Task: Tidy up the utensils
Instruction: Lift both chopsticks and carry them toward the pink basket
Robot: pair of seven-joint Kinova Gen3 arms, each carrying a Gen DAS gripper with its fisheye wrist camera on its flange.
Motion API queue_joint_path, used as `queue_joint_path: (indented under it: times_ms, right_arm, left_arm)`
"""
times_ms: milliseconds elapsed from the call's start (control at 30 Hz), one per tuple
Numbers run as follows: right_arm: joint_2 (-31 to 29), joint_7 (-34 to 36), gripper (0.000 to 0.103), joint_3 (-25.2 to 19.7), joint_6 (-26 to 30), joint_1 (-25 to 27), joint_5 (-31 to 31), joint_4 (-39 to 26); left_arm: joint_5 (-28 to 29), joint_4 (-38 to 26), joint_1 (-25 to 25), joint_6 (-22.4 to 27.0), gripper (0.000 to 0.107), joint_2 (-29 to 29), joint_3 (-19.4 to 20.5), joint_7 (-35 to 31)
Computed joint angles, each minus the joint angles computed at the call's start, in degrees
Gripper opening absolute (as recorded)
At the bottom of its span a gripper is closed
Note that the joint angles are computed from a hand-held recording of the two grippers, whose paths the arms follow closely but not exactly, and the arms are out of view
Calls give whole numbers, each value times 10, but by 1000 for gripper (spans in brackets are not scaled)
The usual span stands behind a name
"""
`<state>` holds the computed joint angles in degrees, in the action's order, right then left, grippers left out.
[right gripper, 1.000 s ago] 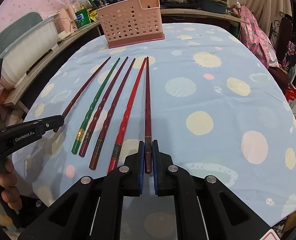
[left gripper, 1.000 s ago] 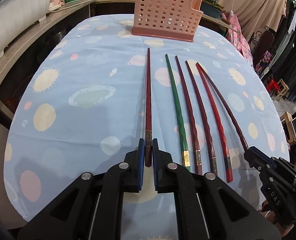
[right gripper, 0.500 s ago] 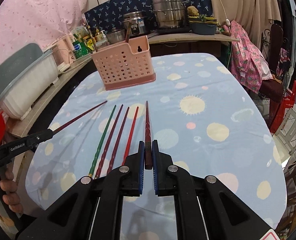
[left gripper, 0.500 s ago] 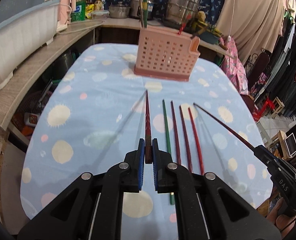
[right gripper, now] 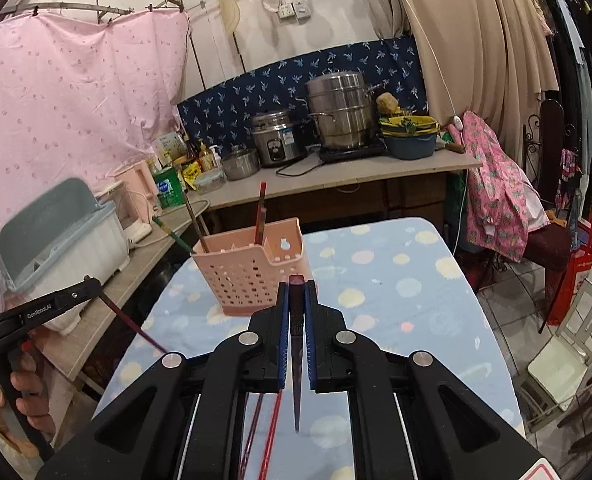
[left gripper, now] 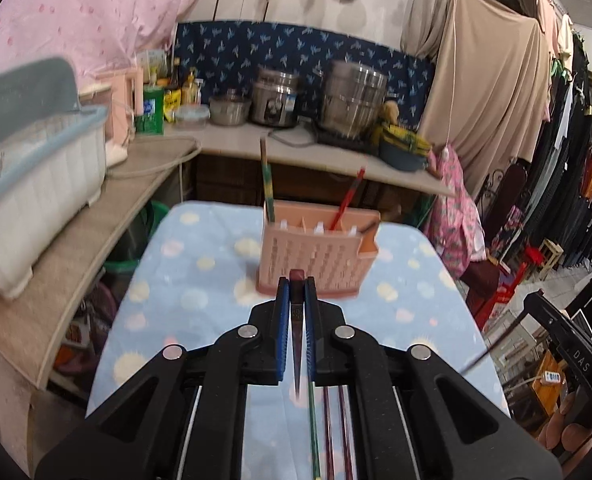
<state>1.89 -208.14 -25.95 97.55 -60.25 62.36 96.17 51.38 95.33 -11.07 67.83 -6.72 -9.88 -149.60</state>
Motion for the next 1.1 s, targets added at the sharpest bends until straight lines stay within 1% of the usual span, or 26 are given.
queue_joint_path:
  times_ms: [133, 333, 467, 600, 667, 700, 800, 900, 1100]
  right_arm:
    - [-10, 37, 7, 12, -22, 19, 31, -13]
    - [-24, 90, 7, 25, -91, 69, 91, -43]
    - [-13, 145, 7, 43, -136, 104, 134, -87]
    - [2, 178, 7, 70, -190, 133, 152, -122]
    - [14, 188, 7, 85, -213, 146, 152, -138]
    - [17, 188, 7, 92, -226, 151, 150, -141]
    - [28, 184, 7, 114, -269, 172, 136, -140]
    - [36, 178, 7, 130, -308, 189, 114, -130]
    - [50, 165, 7, 152, -356, 209, 73, -100]
  left_arm:
    - [22, -38, 9, -14, 7, 8, 11, 19]
    - [48, -95, 26, -50, 7, 23, 30, 52]
    - [60, -131, 37, -91, 7, 39, 47, 75]
    - [53, -157, 53, -150, 7, 58, 72, 99]
    - [47, -169, 59, -170, 7, 69, 82, 107]
    - [40, -174, 63, -183, 7, 76, 89, 112]
    - [24, -184, 67, -201, 7, 94, 102, 124]
    - [-3, -193, 69, -206, 7, 114, 116, 143]
    - [-44, -186, 69, -216, 7, 141, 138, 159]
